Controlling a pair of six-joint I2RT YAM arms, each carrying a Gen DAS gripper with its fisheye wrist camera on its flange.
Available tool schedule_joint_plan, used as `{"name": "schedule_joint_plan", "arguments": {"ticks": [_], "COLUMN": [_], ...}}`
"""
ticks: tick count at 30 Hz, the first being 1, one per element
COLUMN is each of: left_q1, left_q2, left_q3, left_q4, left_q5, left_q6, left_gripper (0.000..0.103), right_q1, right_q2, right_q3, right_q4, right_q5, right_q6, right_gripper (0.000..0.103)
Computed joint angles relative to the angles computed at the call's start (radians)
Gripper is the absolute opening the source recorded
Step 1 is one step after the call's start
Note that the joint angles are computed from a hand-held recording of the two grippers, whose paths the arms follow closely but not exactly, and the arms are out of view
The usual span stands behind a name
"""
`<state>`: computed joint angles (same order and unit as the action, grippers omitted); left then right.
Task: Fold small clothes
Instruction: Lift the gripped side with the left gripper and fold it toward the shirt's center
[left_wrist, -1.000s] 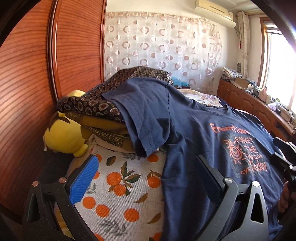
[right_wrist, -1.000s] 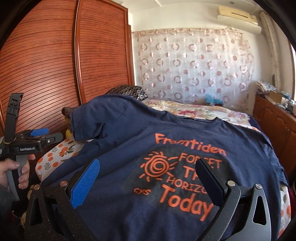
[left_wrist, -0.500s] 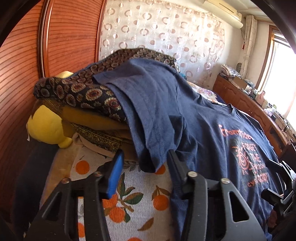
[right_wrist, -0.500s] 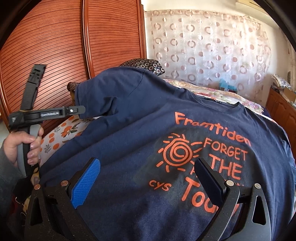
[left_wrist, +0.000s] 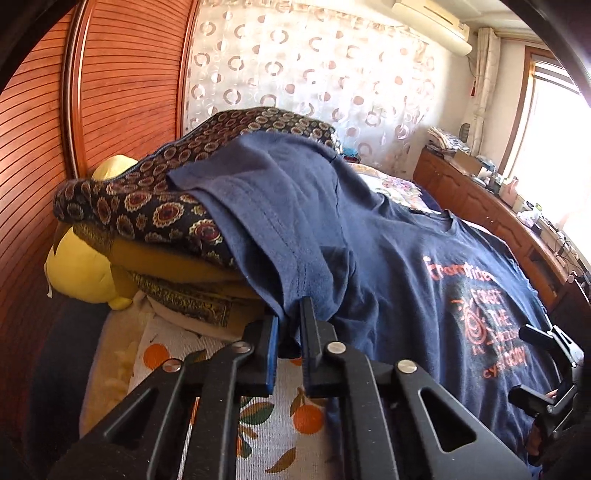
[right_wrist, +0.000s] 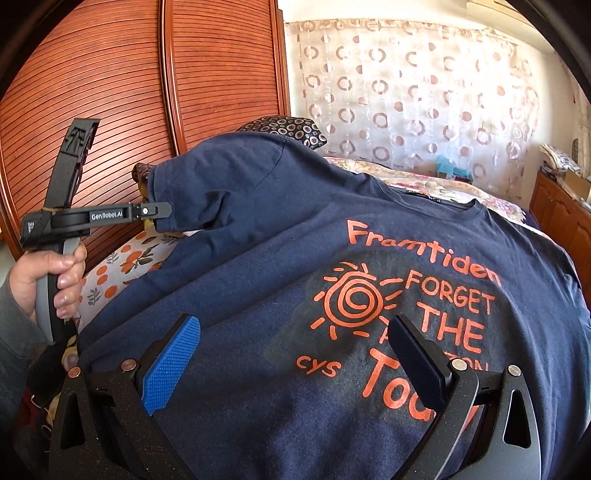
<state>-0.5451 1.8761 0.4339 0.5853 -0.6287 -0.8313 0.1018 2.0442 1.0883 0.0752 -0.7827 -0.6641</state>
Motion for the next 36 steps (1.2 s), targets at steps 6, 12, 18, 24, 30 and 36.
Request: {"name": "schedule_joint_plan", "arguments": {"ticks": [6,12,18,24,30,36], "left_q1": [0.001,-0.003,-0.044,-0.058,-0.04,-0.049], "left_q2": [-0.037,0.006,0.032,-0.034,-0.115,-0.064], "left_q3": [0.01,0.006,0.03,0.068,0.164,0.355], "left_q4": [-0.094,-0.041,-0.027,-0.108,-0.182,-0.271], "left_q5": [0.024,0.077,0.03,-0.018,-0.007,0.111], "left_q6": [-0.044,-0.07,-0.065,0.006,0.155,0.284], "left_gripper": [0.01,0.01,0.01,0.005,0.004,0.004], "right_q1": [0.015,0.013,0.015,0.013,0.002,-0.057], "right_q2": [-0.001,0.0,-0.001,0.004,0.011,0.036], "right_q3": [0.0,0.002,-0.003,0.001,0.016,0.071], "right_q4": [0.012,0.004,0.008,0.005,-0.005,-0.007], "right_q5": [0.009,0.01,0.01,0.007,-0.005,-0.004], "right_q6": [0.032,0.032,0.034,0.036,0.048,0.089], "right_gripper": [0.102,0.102,0.102,0.102,0.102,0.102]}}
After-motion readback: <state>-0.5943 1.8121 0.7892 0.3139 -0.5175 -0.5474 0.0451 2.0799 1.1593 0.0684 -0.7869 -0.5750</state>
